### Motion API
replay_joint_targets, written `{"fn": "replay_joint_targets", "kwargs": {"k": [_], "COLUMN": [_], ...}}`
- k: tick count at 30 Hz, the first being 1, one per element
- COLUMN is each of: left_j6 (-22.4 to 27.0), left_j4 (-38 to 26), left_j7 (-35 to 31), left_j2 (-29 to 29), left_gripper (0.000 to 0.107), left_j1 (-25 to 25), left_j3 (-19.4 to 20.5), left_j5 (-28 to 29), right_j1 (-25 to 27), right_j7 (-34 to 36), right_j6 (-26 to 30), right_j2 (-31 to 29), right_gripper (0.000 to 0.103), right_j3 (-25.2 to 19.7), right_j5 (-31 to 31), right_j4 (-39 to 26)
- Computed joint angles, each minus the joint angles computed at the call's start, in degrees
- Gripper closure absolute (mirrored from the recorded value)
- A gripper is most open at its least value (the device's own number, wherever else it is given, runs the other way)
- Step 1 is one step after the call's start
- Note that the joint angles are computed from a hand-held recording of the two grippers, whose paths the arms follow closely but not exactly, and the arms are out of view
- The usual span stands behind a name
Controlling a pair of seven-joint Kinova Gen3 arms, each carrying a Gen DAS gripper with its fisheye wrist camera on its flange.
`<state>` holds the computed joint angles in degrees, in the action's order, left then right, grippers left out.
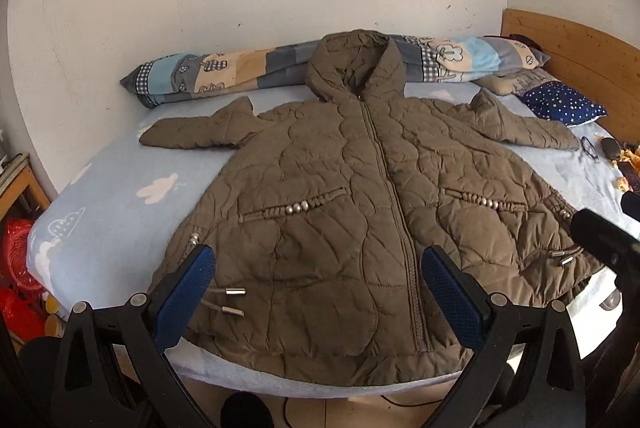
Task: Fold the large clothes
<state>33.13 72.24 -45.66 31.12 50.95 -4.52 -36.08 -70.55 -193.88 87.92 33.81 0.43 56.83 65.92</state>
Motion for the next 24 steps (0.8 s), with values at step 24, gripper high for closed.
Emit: {"fn": "replay_joint_targets", "kwargs": {"k": [24], "left_j6": [4.0], "left_j4": [-2.6], "left_j7": [-4.1], "left_j2": [3.6], "left_gripper": [0.005], "left_j1": [-4.4], "left_j3": [0.9], "left_j5": [5.9], "right_j1": [5.8], "right_j7": [1.0], "right_j6": [-10.4], "right_j2": [0.4], "right_gripper": [0.000], "right_j3": [-0.3], "right_j5": [-8.3], "right_j4": [3.0]}}
